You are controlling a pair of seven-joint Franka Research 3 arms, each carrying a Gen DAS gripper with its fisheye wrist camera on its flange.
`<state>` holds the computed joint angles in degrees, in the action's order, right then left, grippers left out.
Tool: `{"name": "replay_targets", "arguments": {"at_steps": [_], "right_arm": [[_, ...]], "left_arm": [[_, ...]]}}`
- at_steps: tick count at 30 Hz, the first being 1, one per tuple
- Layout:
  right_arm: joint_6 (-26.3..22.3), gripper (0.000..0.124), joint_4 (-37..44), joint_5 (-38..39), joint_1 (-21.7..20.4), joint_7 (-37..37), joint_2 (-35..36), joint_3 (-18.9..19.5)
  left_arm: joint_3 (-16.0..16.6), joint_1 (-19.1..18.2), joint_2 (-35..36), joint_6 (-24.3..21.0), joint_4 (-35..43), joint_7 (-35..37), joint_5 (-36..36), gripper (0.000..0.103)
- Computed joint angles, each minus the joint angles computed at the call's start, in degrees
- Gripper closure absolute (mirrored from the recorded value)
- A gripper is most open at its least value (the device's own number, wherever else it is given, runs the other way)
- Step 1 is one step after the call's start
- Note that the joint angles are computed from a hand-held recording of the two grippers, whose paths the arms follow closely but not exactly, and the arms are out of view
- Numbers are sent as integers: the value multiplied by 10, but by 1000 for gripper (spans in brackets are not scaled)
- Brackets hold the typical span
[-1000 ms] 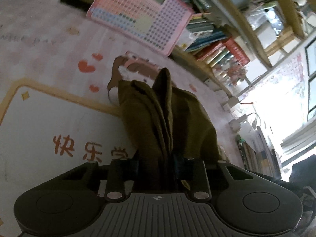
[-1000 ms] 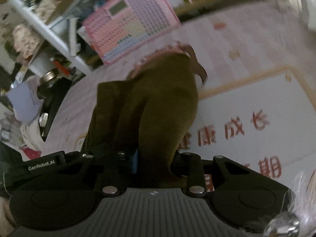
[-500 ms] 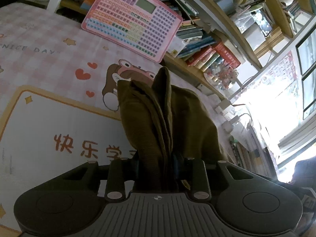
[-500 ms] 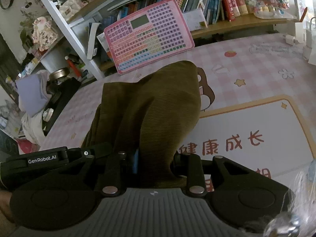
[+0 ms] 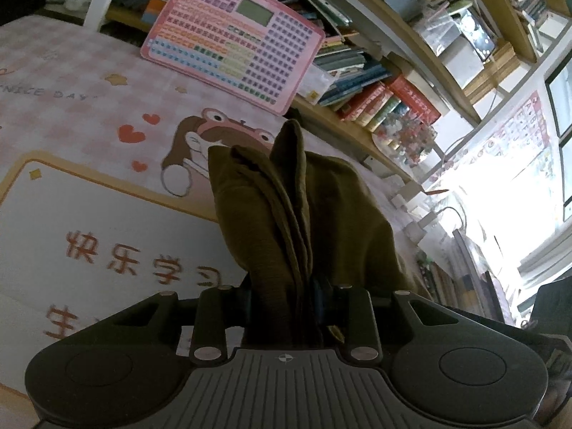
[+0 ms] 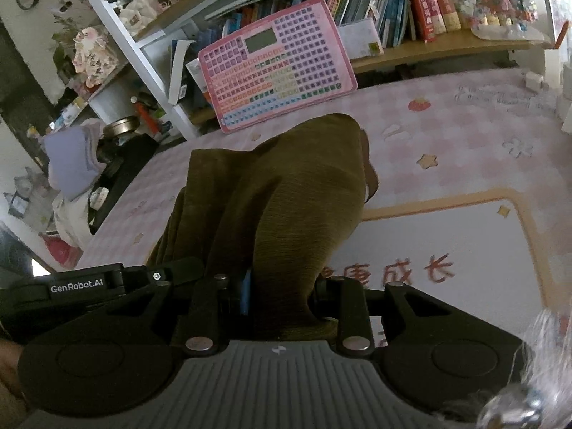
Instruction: Fold clothes
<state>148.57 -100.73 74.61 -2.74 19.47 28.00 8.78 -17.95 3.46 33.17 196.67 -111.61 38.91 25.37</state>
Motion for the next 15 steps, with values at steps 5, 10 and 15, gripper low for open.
{"name": "replay_targets", "arguments": {"at_steps": [5,10,15], "right_arm": [[-34,97,4,-14,-19,3,4,-10],[-59,97,4,-23,-37,5,7,-17],[-77,97,2,-22,-53,0,8,-22]], "left_arm": [[33,-55,-5,-20,9,2,-35,75],[59,-99,-6,-34,17,11,-64,74],[82,-138,-1,-42,29,19,-89,74]]}}
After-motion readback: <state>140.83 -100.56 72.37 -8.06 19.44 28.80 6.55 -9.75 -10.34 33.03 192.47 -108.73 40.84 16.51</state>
